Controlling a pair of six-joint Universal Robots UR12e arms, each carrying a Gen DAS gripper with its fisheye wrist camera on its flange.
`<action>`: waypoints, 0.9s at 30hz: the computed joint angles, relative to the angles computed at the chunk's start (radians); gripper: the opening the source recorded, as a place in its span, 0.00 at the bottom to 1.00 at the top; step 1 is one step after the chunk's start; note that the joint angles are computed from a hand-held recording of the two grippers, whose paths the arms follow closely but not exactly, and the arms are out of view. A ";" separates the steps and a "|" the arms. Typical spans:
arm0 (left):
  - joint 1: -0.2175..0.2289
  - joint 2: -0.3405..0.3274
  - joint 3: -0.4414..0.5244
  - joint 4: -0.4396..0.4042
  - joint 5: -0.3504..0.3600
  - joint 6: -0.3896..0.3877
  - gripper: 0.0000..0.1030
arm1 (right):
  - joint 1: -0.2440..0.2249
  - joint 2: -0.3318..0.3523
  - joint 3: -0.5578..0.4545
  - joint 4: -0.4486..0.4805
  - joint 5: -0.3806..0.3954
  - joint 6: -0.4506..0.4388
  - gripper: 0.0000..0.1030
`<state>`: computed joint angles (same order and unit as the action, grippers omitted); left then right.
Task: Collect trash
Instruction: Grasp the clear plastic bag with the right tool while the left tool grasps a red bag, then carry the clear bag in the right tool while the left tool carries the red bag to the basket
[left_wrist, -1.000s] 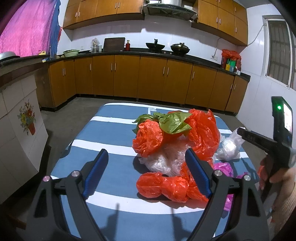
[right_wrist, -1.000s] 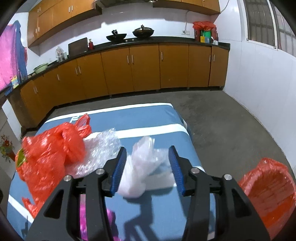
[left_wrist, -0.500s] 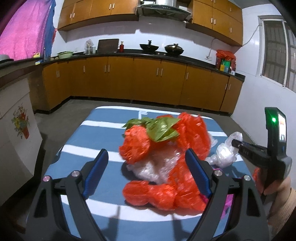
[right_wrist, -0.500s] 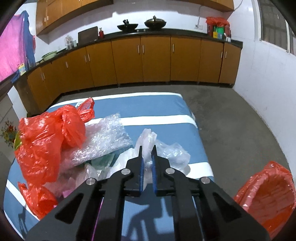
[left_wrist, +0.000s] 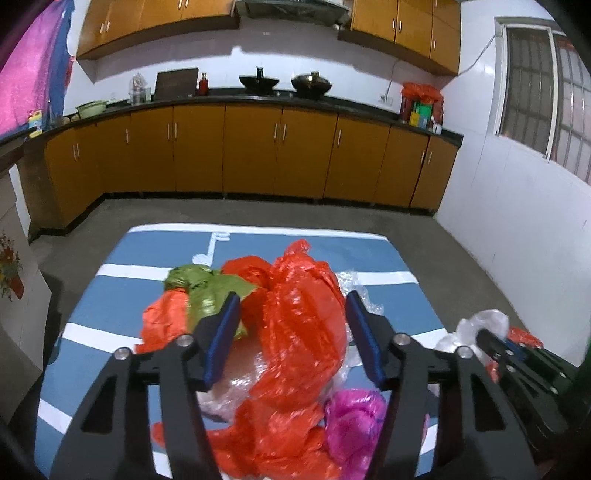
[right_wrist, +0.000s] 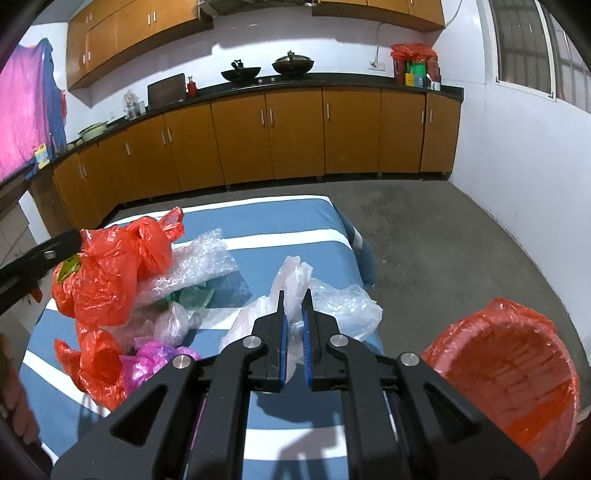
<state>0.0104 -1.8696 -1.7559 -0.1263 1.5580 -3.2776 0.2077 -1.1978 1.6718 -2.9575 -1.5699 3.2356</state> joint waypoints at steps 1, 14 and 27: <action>-0.002 -0.007 0.011 -0.021 0.002 0.000 0.47 | -0.002 -0.001 0.002 0.000 0.002 0.001 0.07; 0.009 -0.014 0.016 0.007 -0.101 0.038 0.03 | -0.013 -0.021 0.029 -0.004 0.004 0.023 0.07; 0.008 0.067 -0.046 0.082 -0.186 0.056 0.03 | -0.023 -0.087 0.082 -0.068 -0.032 0.038 0.07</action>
<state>0.0180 -1.8023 -1.8016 -0.0440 1.3718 -3.2220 0.1849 -1.2852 1.7534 -3.0256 -1.6017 3.2734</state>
